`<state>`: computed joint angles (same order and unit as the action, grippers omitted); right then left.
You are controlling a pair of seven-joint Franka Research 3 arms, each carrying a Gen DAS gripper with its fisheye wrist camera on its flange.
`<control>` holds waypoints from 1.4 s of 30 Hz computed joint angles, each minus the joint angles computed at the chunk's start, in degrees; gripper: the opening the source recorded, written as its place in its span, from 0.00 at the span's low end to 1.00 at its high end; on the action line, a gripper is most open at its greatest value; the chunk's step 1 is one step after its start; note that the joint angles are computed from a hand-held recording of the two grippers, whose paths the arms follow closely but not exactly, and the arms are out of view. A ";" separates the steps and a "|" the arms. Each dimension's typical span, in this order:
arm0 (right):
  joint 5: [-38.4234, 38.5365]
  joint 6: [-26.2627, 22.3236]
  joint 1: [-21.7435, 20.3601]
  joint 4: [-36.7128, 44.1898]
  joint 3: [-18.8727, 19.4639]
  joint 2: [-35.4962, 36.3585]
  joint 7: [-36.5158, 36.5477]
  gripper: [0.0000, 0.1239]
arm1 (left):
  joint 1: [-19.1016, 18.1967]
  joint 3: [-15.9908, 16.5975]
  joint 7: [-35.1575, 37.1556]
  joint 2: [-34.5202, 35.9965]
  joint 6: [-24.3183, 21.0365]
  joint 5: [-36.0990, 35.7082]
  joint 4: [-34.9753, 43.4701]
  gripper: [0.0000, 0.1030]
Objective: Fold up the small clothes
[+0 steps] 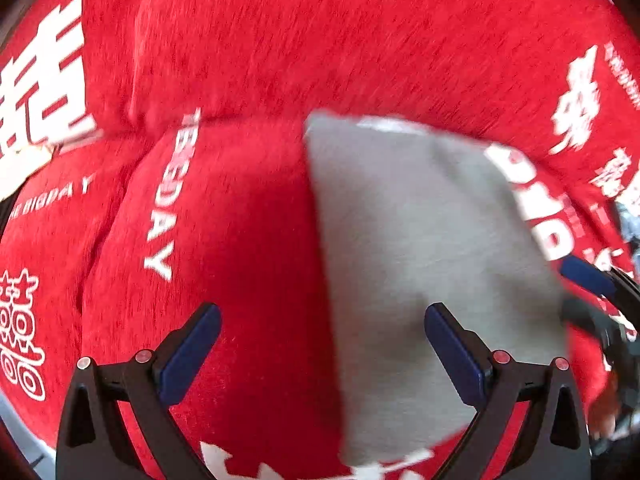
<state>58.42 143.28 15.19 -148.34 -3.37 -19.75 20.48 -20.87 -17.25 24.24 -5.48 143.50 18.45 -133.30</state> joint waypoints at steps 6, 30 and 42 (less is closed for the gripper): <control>-3.78 1.87 -1.12 -1.69 0.71 -1.02 5.30 0.48 | -0.59 -0.15 1.04 -0.09 3.73 -0.84 -1.72 0.99; -14.89 14.56 -1.41 11.73 6.18 12.99 20.54 0.61 | 0.90 2.52 1.72 10.82 -2.45 5.61 12.83 0.99; -22.45 18.11 4.09 0.03 6.54 5.76 20.45 0.61 | -0.01 0.95 0.12 7.07 -3.40 5.41 8.31 0.99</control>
<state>35.98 161.39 19.28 -148.31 3.17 -13.99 40.94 -20.88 -16.31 24.36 1.59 140.10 23.86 -124.99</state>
